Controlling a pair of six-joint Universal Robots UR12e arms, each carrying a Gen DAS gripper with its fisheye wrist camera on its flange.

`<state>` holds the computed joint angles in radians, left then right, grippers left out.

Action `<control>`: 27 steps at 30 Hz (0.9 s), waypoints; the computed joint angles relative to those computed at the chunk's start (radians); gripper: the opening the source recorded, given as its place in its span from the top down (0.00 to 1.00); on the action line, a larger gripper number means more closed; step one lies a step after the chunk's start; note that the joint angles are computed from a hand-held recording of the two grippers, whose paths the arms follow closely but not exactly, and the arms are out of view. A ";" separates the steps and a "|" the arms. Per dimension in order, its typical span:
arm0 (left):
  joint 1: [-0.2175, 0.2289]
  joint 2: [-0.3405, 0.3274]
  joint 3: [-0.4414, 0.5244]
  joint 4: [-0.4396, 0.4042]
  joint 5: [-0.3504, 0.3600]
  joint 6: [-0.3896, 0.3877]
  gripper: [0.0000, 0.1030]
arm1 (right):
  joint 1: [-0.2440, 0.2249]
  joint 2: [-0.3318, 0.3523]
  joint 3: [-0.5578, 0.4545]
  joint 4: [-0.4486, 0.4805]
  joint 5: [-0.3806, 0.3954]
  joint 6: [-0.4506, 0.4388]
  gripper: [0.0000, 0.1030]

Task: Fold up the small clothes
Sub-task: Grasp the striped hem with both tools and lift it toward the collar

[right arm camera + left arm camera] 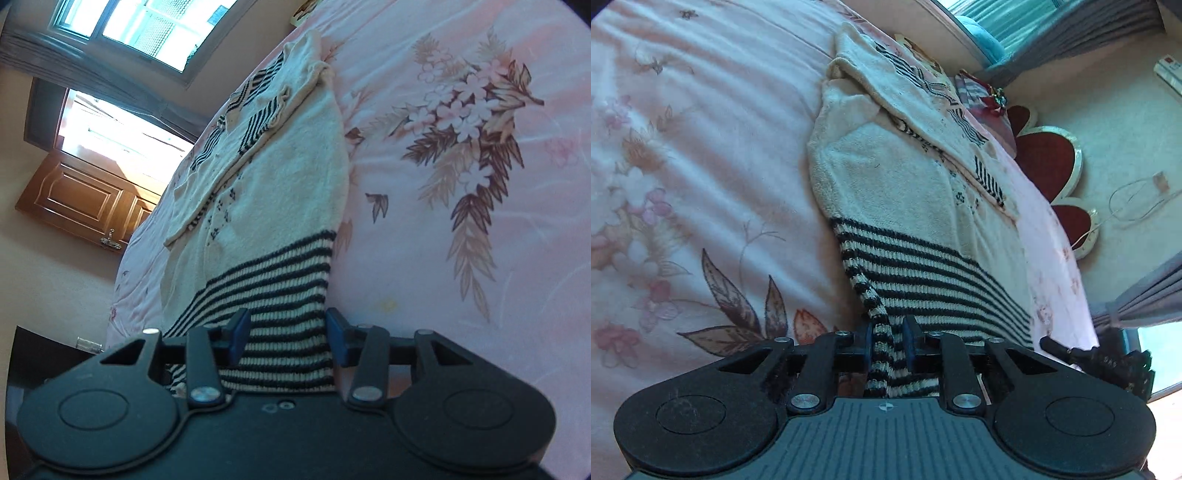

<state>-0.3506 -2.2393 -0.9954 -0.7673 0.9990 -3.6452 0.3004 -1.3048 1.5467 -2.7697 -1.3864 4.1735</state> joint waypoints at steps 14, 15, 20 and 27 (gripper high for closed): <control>-0.013 0.012 -0.006 0.096 0.079 0.028 0.95 | -0.008 -0.021 0.013 -0.063 0.010 -0.143 0.94; -0.013 0.023 -0.016 0.081 0.104 0.034 0.95 | -0.005 -0.030 0.020 -0.078 -0.005 -0.161 0.94; -0.010 0.033 -0.042 0.057 0.145 0.035 0.95 | -0.009 -0.044 0.028 0.060 -0.024 -0.175 0.95; -0.001 0.039 -0.072 0.128 0.115 -0.046 0.95 | -0.015 -0.042 0.045 -0.050 -0.011 -0.132 0.95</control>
<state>-0.3512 -2.2003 -1.0675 -0.6397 1.1142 -3.6915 0.2853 -1.3467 1.5918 -2.8196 -1.3973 4.0417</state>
